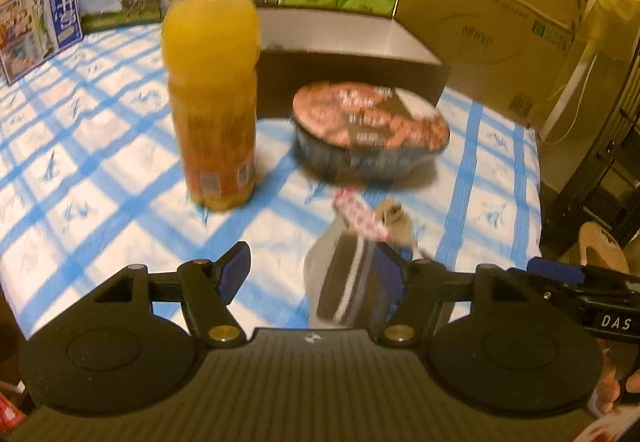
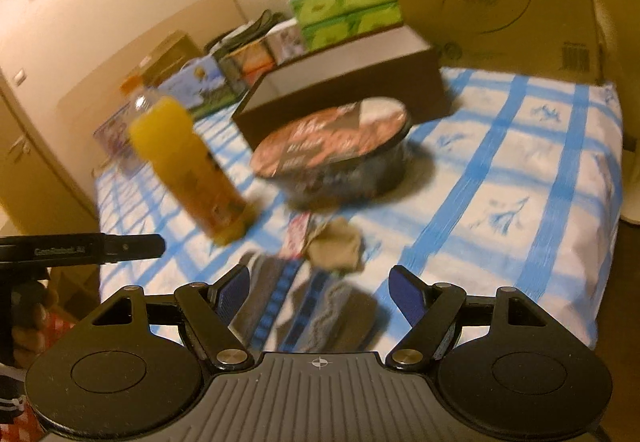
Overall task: Organize soft objects
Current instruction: 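Move both tools back over the striped brown knitted sock on the bed, then grasp the striped brown knitted sock with the right tool and lift it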
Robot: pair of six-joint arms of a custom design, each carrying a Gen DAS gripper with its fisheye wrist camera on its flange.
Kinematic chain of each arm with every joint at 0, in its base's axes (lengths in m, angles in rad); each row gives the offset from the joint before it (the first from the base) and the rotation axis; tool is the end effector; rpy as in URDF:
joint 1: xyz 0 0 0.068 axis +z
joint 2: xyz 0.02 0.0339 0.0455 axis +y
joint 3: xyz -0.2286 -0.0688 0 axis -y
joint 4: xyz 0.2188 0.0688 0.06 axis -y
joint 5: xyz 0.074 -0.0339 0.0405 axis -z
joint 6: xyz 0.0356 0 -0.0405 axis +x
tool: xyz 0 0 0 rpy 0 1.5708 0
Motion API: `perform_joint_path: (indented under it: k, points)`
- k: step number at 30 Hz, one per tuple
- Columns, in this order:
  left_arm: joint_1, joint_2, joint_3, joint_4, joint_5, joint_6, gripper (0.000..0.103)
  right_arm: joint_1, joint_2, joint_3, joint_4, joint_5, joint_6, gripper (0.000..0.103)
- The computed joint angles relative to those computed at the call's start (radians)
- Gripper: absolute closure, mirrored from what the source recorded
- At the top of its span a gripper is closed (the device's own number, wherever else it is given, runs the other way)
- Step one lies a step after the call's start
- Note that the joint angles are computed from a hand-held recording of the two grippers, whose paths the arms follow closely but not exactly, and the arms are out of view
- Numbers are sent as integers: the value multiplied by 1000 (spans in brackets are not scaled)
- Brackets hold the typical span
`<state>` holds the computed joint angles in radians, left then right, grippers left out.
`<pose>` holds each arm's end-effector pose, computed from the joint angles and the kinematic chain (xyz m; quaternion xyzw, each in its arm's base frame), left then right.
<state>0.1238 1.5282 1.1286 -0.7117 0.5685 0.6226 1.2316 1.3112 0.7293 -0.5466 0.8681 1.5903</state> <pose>0.2815 0.0157 0.2188 0.2926 0.8900 -0.1746 0.3031 0.0984 0.1971 0.1766 0.2487 0.8545 0.1312 0.4368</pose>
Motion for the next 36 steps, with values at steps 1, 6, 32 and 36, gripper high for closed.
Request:
perform_joint_path:
  k: [1, 6, 32, 36]
  points:
    - [11, -4, -13, -5, -1, 16, 38, 10, 29, 17, 0, -7, 1, 27]
    - [47, -34, -93, -3, -14, 88, 38, 39, 151, 96, -18, -36, -29, 27]
    - [18, 49, -158, 77, -86, 131, 38, -52, 336, 161, 84, -144, -355, 27]
    - [8, 82, -145, 93, -96, 120, 38, -97, 340, 138, 155, -170, -467, 26]
